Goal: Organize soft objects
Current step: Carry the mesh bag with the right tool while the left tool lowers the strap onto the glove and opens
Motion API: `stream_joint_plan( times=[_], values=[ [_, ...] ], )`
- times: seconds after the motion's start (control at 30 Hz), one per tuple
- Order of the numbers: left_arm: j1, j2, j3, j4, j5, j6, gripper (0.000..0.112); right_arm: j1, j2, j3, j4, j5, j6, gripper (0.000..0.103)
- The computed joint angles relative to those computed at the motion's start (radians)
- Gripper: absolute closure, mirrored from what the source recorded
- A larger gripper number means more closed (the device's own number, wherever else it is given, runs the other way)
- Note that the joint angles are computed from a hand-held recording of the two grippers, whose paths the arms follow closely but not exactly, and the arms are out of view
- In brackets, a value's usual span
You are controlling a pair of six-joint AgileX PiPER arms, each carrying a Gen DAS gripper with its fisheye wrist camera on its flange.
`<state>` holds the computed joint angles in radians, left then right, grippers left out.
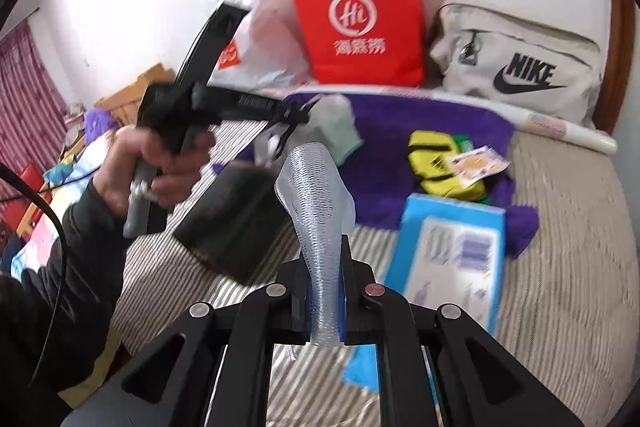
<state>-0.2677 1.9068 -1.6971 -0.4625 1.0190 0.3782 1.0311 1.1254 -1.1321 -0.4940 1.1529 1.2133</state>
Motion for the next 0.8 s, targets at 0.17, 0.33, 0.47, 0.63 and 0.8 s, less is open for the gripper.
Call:
stream_joint_plan(
  times=[0.17, 0.33, 0.47, 0.63, 0.8],
  values=[
    [-0.009, 0.032, -0.031, 0.022, 0.006, -0.010, 0.092, -0.151, -0.002, -0.015, 0.039, -0.020, -0.130, 0.094],
    [0.000, 0.046, -0.040, 0.001, 0.010, 0.008, 0.091, -0.292, 0.020, -0.003, 0.067, -0.061, -0.246, 0.094],
    [0.006, 0.046, -0.040, -0.014, 0.017, 0.036, 0.091, -0.434, 0.039, 0.011, 0.147, -0.124, -0.359, 0.094],
    [0.022, 0.036, -0.027, -0.052, 0.025, 0.072, 0.090, -0.525, 0.076, 0.007, 0.201, -0.182, -0.447, 0.094],
    [0.040, -0.004, 0.024, -0.080, 0.011, 0.135, 0.074, -0.579, 0.142, -0.001, 0.208, -0.222, -0.495, 0.094]
  ],
)
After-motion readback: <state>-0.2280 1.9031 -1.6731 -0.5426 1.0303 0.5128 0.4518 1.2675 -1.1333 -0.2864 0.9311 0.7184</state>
